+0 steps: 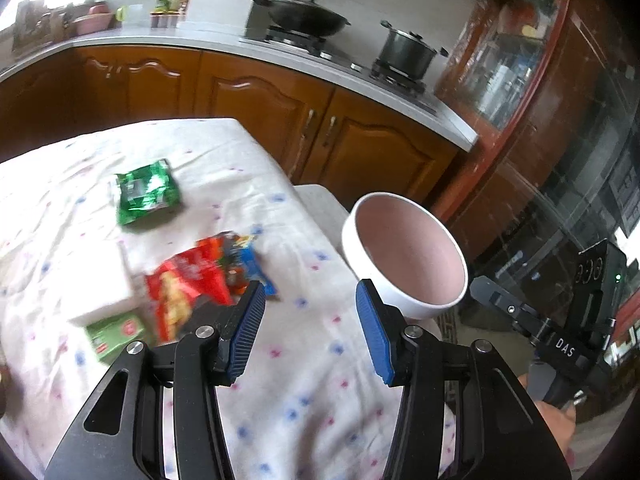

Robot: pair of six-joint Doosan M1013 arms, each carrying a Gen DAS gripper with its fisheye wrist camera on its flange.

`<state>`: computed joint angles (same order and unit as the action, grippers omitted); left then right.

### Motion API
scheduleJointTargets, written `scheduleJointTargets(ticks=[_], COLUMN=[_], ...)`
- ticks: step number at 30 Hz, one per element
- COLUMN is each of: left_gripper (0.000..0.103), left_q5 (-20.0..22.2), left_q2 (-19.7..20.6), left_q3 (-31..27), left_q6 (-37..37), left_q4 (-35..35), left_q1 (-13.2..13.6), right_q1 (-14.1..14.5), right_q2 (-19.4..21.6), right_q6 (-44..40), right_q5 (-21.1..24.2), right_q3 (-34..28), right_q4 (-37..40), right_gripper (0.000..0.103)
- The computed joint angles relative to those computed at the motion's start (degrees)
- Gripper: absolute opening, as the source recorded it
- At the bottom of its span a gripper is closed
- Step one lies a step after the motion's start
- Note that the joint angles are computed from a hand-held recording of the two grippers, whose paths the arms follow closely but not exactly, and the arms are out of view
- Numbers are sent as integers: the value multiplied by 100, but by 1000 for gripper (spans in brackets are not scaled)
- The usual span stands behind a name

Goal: Collect trash
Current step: 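Move both open grippers back over the snack bags on the table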

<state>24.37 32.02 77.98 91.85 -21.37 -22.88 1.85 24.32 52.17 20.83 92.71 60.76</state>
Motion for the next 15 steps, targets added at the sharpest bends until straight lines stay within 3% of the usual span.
scheduleJointTargets(ticks=[15], left_gripper=[47], left_q5=[-463], left_q2=[-450], left_q3=[782], left_q6=[-631], left_q4=[331], left_q1=[298], right_q1=[331], right_q2=[17], right_q6=[-279], right_q5=[184], right_q3=[-11], right_q4=[188], right_gripper=[85])
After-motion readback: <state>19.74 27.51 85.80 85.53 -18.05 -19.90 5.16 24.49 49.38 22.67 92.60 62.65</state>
